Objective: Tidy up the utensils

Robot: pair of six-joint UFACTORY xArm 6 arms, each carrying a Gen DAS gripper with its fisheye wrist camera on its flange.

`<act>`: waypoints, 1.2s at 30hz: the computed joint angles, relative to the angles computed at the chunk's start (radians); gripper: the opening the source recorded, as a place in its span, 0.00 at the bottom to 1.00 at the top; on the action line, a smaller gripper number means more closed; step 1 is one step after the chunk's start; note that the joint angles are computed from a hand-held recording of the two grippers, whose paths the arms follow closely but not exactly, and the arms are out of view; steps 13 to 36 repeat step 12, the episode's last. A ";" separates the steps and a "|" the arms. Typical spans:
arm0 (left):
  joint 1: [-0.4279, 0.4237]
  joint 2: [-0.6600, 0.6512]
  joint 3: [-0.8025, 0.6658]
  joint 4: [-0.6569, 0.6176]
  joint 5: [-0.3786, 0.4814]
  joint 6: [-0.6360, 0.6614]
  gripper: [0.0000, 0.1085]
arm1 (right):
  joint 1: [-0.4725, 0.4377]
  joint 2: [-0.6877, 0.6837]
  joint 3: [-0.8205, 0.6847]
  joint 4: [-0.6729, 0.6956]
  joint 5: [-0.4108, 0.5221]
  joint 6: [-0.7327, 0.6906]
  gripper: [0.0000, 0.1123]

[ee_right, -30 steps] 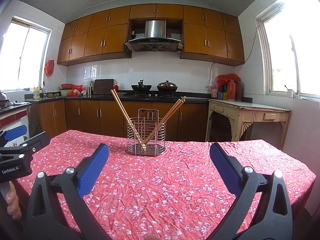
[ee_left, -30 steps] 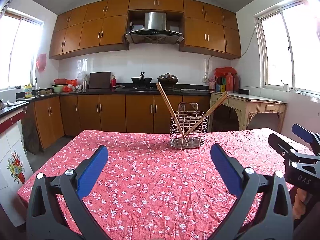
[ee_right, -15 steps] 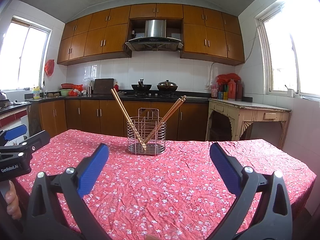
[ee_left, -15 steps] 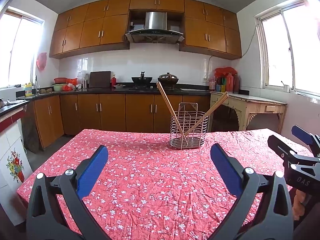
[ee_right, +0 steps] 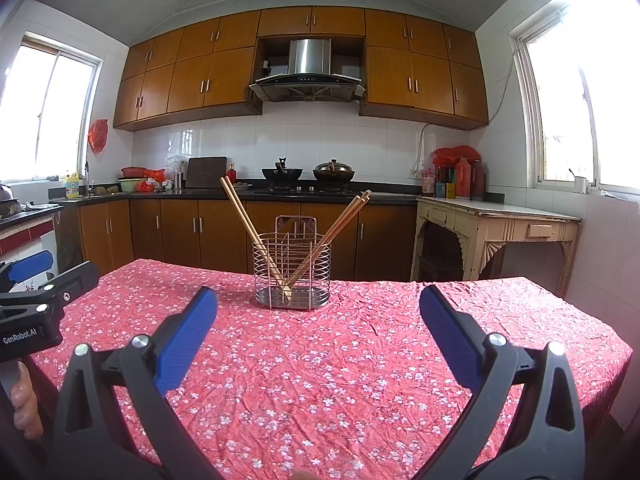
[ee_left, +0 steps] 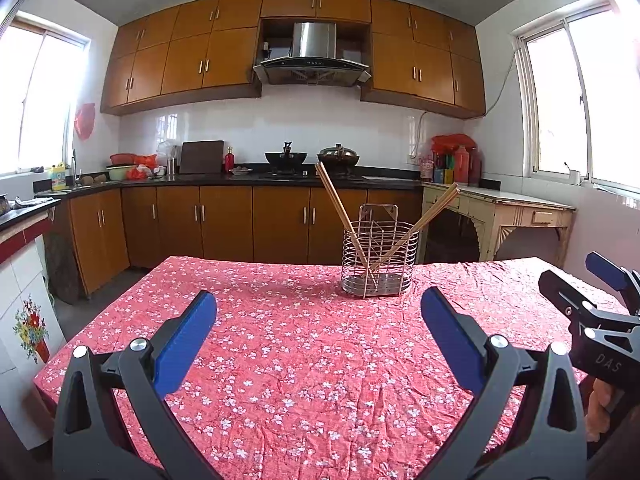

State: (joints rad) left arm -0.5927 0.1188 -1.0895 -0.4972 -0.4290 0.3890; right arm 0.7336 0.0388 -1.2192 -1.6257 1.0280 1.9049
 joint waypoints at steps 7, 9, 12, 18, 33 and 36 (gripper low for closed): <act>-0.005 0.001 -0.002 -0.004 -0.002 -0.003 0.93 | -0.001 -0.003 0.004 -0.003 0.001 0.003 0.88; -0.006 0.001 -0.004 -0.010 -0.002 0.005 0.93 | -0.002 -0.003 0.005 -0.003 0.000 0.004 0.88; -0.006 -0.001 -0.002 -0.006 -0.001 0.006 0.93 | -0.001 -0.003 0.006 -0.003 0.001 0.004 0.88; -0.006 -0.001 -0.002 -0.006 -0.001 0.006 0.93 | -0.001 -0.003 0.006 -0.003 0.001 0.004 0.88; -0.006 -0.001 -0.002 -0.006 -0.001 0.006 0.93 | -0.001 -0.003 0.006 -0.003 0.001 0.004 0.88; -0.006 -0.001 -0.002 -0.006 -0.001 0.006 0.93 | -0.001 -0.003 0.006 -0.003 0.001 0.004 0.88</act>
